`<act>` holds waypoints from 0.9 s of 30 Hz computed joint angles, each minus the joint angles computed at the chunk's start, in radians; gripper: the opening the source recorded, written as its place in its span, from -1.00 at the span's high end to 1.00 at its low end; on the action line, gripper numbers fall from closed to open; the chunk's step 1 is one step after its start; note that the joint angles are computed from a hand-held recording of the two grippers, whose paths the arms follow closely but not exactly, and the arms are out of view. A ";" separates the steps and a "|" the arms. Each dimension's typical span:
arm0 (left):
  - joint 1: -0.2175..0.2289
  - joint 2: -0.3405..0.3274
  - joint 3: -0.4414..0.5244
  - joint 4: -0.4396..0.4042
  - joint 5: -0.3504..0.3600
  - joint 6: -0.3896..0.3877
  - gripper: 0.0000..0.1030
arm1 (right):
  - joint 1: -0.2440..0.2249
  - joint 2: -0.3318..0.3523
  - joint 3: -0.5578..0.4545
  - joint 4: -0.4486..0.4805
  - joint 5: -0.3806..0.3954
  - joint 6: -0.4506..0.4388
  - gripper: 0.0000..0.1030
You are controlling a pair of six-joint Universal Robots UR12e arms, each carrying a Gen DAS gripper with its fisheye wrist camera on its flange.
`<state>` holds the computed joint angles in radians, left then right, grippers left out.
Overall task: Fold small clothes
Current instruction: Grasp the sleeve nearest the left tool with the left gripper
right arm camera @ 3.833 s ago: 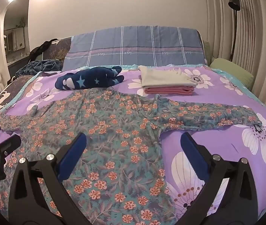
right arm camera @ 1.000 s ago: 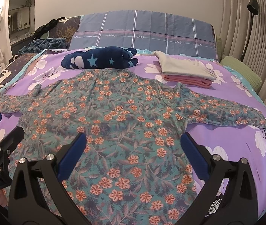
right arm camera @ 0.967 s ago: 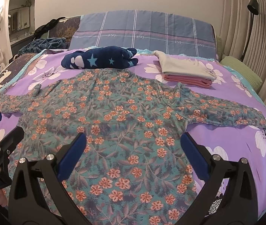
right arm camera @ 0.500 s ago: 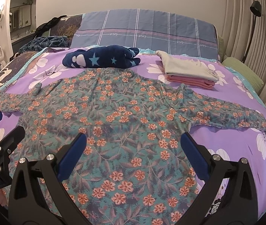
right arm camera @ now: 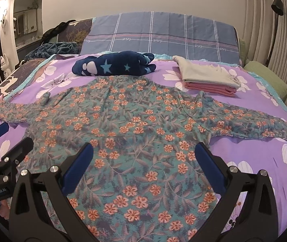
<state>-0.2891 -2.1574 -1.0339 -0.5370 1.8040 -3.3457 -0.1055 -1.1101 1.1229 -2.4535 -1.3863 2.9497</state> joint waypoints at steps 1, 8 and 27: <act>0.004 0.002 -0.002 -0.003 -0.010 -0.009 -0.97 | -0.001 0.001 -0.001 0.005 -0.001 -0.001 -0.96; 0.096 0.059 -0.090 -0.012 -0.178 -0.274 -0.97 | -0.019 0.007 -0.006 0.056 -0.004 0.020 -0.96; 0.373 0.106 -0.275 0.136 -0.142 -0.963 -0.47 | -0.012 0.035 -0.055 0.117 -0.093 0.050 -0.96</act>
